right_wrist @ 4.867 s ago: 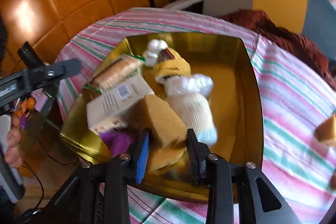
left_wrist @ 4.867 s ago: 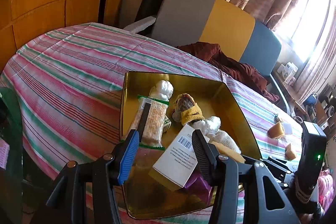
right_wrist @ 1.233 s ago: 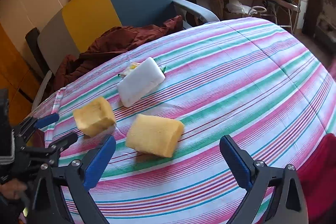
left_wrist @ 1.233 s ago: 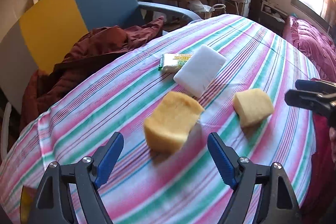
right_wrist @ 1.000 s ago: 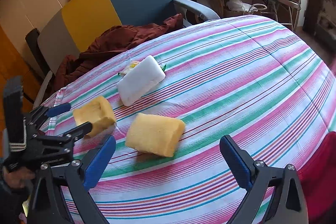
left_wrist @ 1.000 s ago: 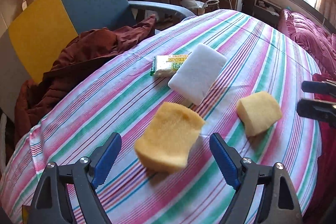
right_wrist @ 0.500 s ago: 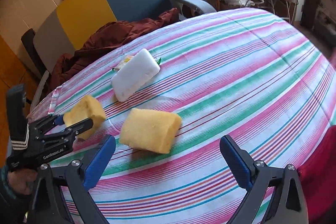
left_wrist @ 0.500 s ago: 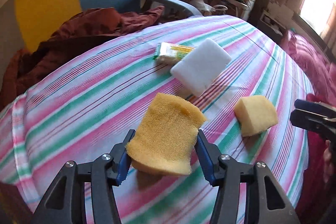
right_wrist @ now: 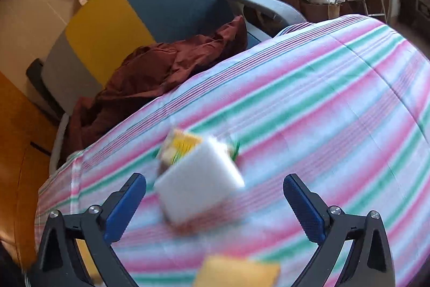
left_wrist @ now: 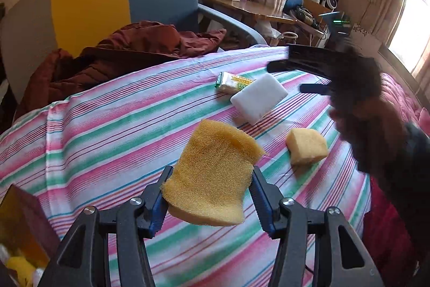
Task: Organize objects
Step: 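Grasp a yellow sponge with the left gripper while the right gripper grasps the white block, then carry the yellow sponge and white block over the gold tray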
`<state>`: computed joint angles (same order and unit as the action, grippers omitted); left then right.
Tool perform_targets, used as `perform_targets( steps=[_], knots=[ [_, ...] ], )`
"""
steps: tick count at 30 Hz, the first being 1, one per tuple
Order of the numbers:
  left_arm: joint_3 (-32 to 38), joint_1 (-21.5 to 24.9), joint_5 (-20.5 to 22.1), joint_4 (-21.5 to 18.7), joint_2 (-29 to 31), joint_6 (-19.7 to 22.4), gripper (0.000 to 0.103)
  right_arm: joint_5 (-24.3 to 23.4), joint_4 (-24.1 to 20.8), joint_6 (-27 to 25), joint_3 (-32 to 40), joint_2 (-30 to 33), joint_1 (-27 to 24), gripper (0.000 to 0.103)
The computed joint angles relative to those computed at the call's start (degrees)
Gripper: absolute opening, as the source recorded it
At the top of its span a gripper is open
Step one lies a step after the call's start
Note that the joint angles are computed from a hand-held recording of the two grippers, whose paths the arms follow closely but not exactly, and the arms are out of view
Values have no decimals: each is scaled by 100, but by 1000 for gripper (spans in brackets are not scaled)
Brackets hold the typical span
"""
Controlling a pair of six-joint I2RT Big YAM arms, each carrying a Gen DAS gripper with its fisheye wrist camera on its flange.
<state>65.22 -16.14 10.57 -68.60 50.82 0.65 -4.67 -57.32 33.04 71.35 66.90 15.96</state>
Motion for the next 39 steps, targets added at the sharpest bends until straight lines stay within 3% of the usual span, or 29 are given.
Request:
perform_targets(
  steps=[5, 13, 16, 19, 25, 30, 34, 35, 36, 39],
  knots=[
    [-19, 187, 113, -191, -82, -65, 56, -746, 169, 35, 135, 407, -162, 103],
    [-17, 316, 213, -402, -276, -125, 56, -2244, 81, -277, -300, -112, 334, 102],
    [19, 387, 180, -525, -358, -131, 56, -1922, -381, -593, -241, -207, 592, 101],
    [41, 549, 230, -630, -434, -117, 57, -425, -982, -1437, 117, -175, 1073, 100],
    [59, 821, 361, -740, -567, -153, 57, 564, -1499, -2677, 745, 508, 1435, 100],
    [36, 984, 454, -843, -682, -176, 56, 668, -1694, -2927, 1052, 1182, 1407, 100],
    [17, 1120, 522, -906, -779, -168, 57, 583, -1754, -2871, 972, 1341, 1355, 83],
    [7, 1163, 548, -916, -811, -177, 57, 617, -1710, -2818, 943, 1292, 1358, 72],
    [-5, 1198, 565, -925, -841, -196, 57, 681, -1695, -2764, 933, 1255, 1361, 67],
    [-9, 1298, 571, -970, -945, -239, 56, 748, -1635, -2547, 843, 1056, 1376, 65]
  ],
)
